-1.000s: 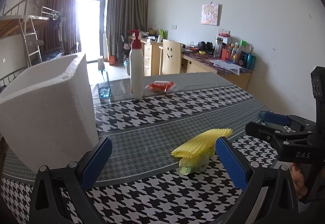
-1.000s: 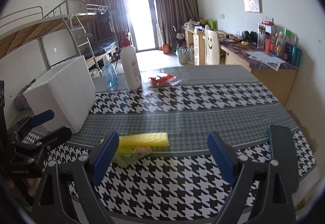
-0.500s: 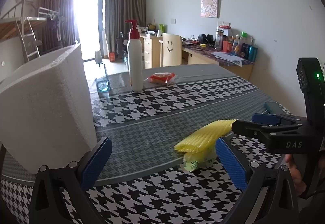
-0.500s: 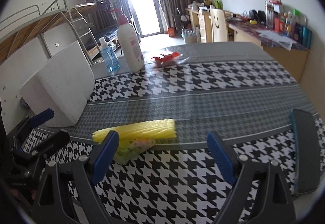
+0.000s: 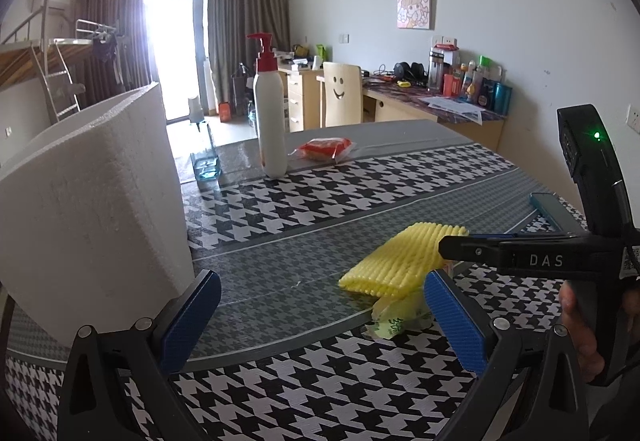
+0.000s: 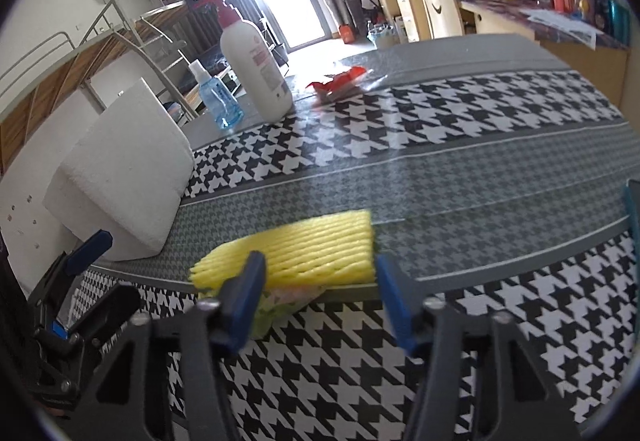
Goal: Organize soft objects
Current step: 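Close the left tool on the clear plastic bag and lift it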
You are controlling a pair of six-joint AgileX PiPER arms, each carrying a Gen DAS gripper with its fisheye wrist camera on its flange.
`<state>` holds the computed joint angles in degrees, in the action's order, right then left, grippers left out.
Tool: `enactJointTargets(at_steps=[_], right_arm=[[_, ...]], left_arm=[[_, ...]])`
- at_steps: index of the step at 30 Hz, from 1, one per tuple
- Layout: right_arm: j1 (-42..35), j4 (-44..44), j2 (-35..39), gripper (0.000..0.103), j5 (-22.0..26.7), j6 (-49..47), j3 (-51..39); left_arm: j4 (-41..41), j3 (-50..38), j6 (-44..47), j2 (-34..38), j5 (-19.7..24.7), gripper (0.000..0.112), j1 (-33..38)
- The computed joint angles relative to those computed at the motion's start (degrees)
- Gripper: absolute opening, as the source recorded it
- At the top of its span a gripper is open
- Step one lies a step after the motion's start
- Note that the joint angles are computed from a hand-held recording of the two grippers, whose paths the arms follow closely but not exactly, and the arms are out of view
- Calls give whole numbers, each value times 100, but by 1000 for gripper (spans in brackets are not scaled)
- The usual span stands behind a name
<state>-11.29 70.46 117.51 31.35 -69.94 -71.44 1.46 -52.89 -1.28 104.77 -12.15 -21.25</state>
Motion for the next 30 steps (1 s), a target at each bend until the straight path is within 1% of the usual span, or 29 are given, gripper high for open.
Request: enactJointTargets(at_steps=[2, 3, 4, 5, 7, 8, 10, 12, 15, 18, 21, 22, 24, 25, 26, 28, 29, 30], right_arm=[[-3, -62, 17, 42, 26, 77, -22], [-20, -27, 15, 41, 61, 59, -15], [-42, 29, 10, 37, 116, 15, -7], [-52, 59, 18, 28, 155, 17, -22], [-71, 151, -8, 23, 171, -67, -3], [-73, 215, -17, 18, 171, -138, 5], [-114, 490, -62, 12, 231, -417, 77], [-146, 710, -133, 11, 239, -627, 151], [-197, 787, -225, 11, 227, -736, 208], [-204, 951, -381, 11, 48, -1061, 409], [-229, 1200, -508, 11, -76, -1425, 626], [-217, 1234, -542, 11, -166, -1490, 679], [-171, 1384, -627, 17, -471, -1712, 823], [-171, 1516, -659, 27, -572, -1863, 891], [-190, 1760, -694, 41, -646, -2118, 985], [-274, 2169, -736, 54, -654, -2546, 1130], [-307, 2244, -747, 55, -644, -2643, 1166], [-334, 2298, -761, 55, -652, -2705, 1203]], left_arm=[[77, 7, -56, -3, 22, 102, -3], [-63, 23, 94, -10, 11, 102, -19], [-197, 10, 228, -2, 20, 102, -36], [-300, -9, 335, 8, 56, 102, -55], [-284, -39, 327, 25, 110, 102, -79], [-385, -38, 434, 27, 108, 102, -96], [-577, -43, 654, 38, 102, 102, -135], [-644, -55, 747, 38, 106, 102, -187], [-402, -88, 653, 57, 122, 102, -289], [49, -162, 315, 110, 188, 102, -379], [72, -286, 396, 210, 282, 101, -508], [238, -303, 263, 225, 290, 98, -523], [763, -359, -170, 266, 335, 92, -560], [999, -377, -373, 282, 343, 88, -574], [1182, -440, -536, 326, 395, 86, -606], [1578, -495, -857, 379, 445, 73, -625], [1942, -543, -1175, 415, 492, 69, -642], [2295, -581, -1481, 446, 523, 62, -660]])
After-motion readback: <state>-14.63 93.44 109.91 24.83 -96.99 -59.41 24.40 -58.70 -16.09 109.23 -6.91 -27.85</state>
